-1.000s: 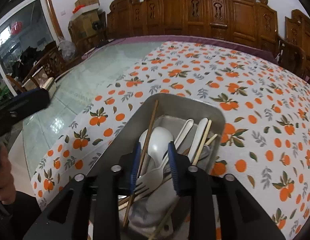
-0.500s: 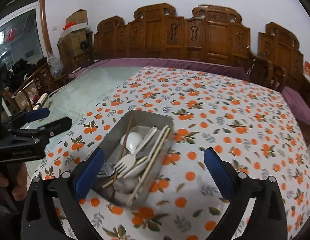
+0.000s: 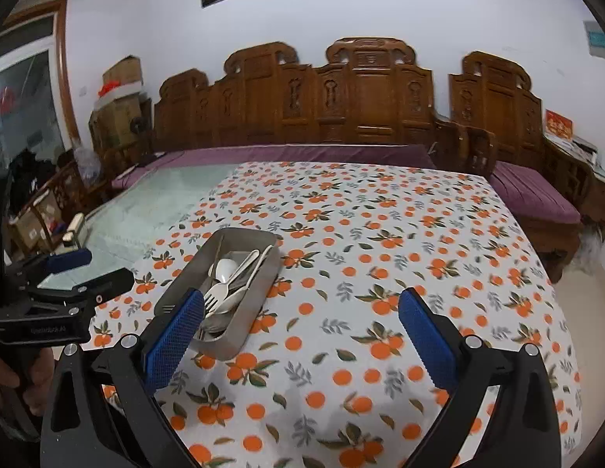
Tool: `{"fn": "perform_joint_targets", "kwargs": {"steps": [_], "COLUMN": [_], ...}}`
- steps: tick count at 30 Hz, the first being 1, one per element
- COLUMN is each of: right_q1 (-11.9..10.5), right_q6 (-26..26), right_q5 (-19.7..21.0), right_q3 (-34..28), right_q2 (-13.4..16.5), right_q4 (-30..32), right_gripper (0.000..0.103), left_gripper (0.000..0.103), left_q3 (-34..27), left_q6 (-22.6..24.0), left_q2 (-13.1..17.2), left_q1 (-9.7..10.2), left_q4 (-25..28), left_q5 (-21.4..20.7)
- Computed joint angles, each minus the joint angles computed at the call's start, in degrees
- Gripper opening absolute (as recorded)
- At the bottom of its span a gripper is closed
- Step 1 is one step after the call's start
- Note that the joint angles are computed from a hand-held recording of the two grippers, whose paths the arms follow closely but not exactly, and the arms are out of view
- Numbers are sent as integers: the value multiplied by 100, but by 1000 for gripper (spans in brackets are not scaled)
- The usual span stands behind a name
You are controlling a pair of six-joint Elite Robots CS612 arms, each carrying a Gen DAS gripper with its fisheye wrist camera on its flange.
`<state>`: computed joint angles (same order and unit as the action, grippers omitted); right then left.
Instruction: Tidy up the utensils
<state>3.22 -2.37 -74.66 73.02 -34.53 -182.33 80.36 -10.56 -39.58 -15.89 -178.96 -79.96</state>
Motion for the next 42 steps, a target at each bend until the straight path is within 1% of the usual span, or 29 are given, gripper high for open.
{"fn": "perform_joint_targets", "kwargs": {"steps": [5, 10, 18, 27, 34, 42], "right_q1": [-92, -146, -189, -215, -213, -203], "right_q6": [136, 234, 331, 384, 375, 337], "right_q5": [-110, -174, -245, -131, -153, -193], "right_q3": [453, 727, 1128, 1486, 1631, 1617], "right_q2": [-245, -429, -758, -1075, -1203, -1181], "right_q4": [-414, -713, -1331, -1936, -2178, -2163], "right_gripper": [100, 100, 100, 100, 100, 100], "left_gripper": [95, 95, 95, 95, 95, 95], "left_q3": [286, 537, 799, 1061, 1238, 1274], "left_q6": [71, 141, 151, 220, 241, 273], "left_q2": [-203, -402, -674, -979, -1132, -1140], "left_q1": [-138, -260, -374, -489, -515, -534], "left_q4": [-235, -494, -862, -1364, -1593, -1669], "left_q5": [115, 278, 420, 662, 670, 722]}}
